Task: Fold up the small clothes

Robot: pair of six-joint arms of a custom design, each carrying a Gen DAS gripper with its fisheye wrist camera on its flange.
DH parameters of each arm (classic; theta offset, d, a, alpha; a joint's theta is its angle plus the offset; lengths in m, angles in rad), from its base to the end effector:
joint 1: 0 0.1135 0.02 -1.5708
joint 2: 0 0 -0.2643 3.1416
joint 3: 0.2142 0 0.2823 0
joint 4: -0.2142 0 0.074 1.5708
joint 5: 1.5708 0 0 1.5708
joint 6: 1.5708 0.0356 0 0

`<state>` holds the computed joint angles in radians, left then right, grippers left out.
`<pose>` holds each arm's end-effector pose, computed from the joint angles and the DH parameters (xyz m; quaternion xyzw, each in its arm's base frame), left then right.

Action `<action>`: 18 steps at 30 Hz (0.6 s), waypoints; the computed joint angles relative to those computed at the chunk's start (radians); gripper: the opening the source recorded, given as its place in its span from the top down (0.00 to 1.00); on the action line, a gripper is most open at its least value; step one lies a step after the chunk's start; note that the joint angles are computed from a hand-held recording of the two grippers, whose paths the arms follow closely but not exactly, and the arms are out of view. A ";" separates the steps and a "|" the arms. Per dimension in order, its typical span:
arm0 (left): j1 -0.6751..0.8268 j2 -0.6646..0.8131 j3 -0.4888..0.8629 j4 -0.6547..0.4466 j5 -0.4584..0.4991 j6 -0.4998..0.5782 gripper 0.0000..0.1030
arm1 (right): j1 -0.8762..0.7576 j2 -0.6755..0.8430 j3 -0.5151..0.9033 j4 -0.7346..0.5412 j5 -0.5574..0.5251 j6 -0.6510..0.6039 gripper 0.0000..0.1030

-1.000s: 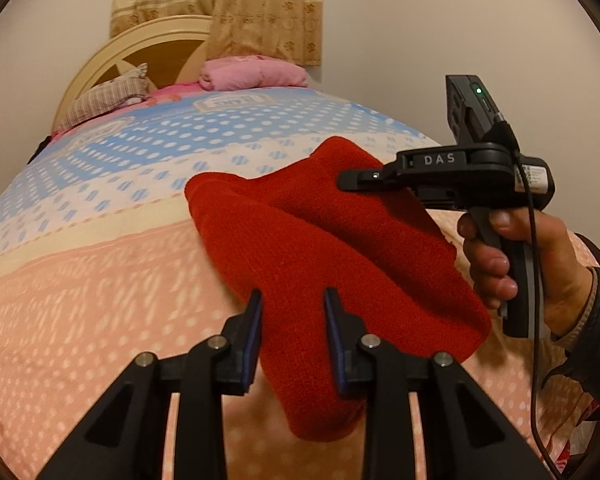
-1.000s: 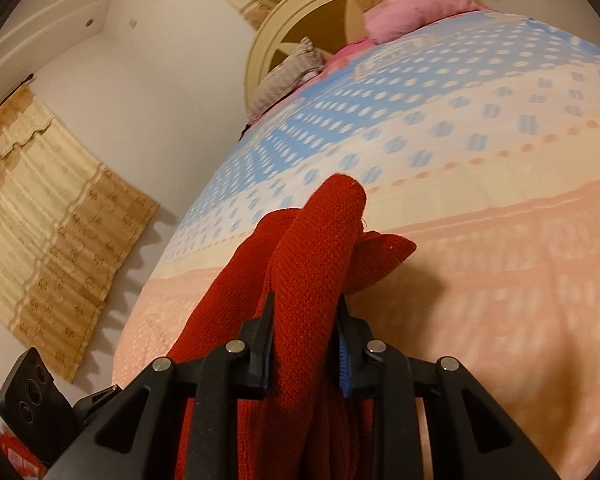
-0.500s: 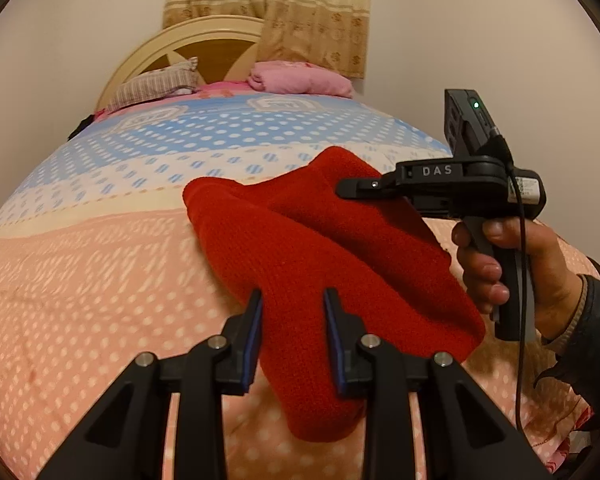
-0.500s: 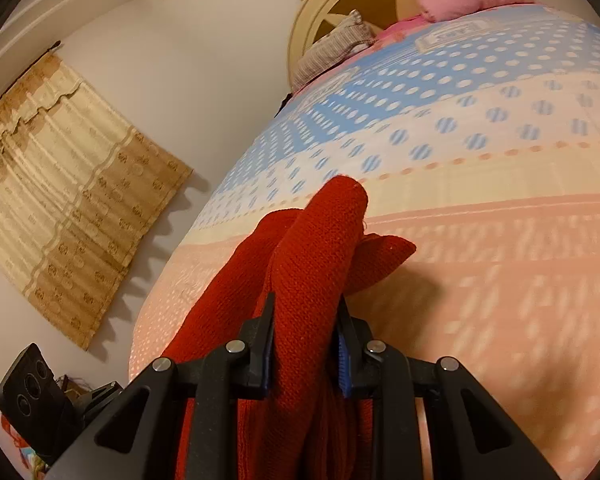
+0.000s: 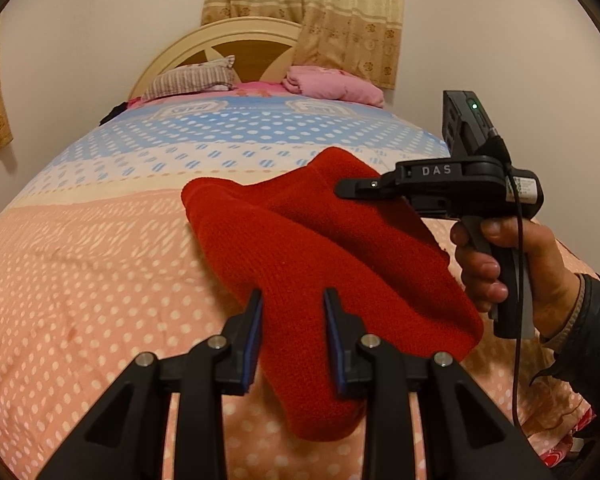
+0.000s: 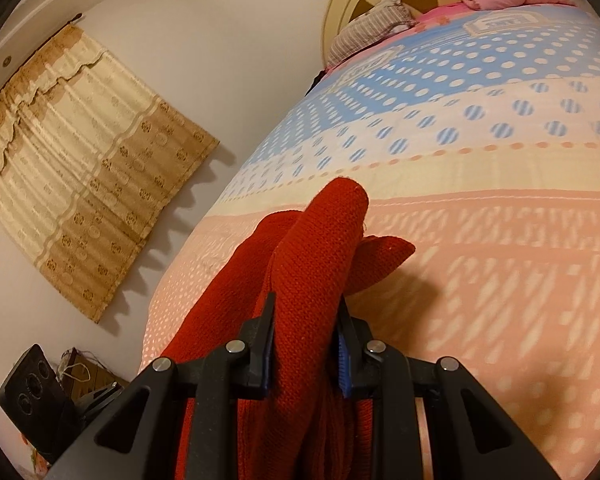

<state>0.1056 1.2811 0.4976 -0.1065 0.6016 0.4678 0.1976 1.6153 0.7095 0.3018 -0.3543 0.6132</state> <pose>0.2481 0.0060 0.1343 0.2595 0.8678 -0.1777 0.3848 0.3286 0.0784 0.1365 0.0997 0.8697 0.3238 0.3589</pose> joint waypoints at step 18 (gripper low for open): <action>0.228 0.028 -0.020 -0.044 0.084 0.128 0.71 | 0.146 0.183 0.206 -0.050 0.015 0.001 0.76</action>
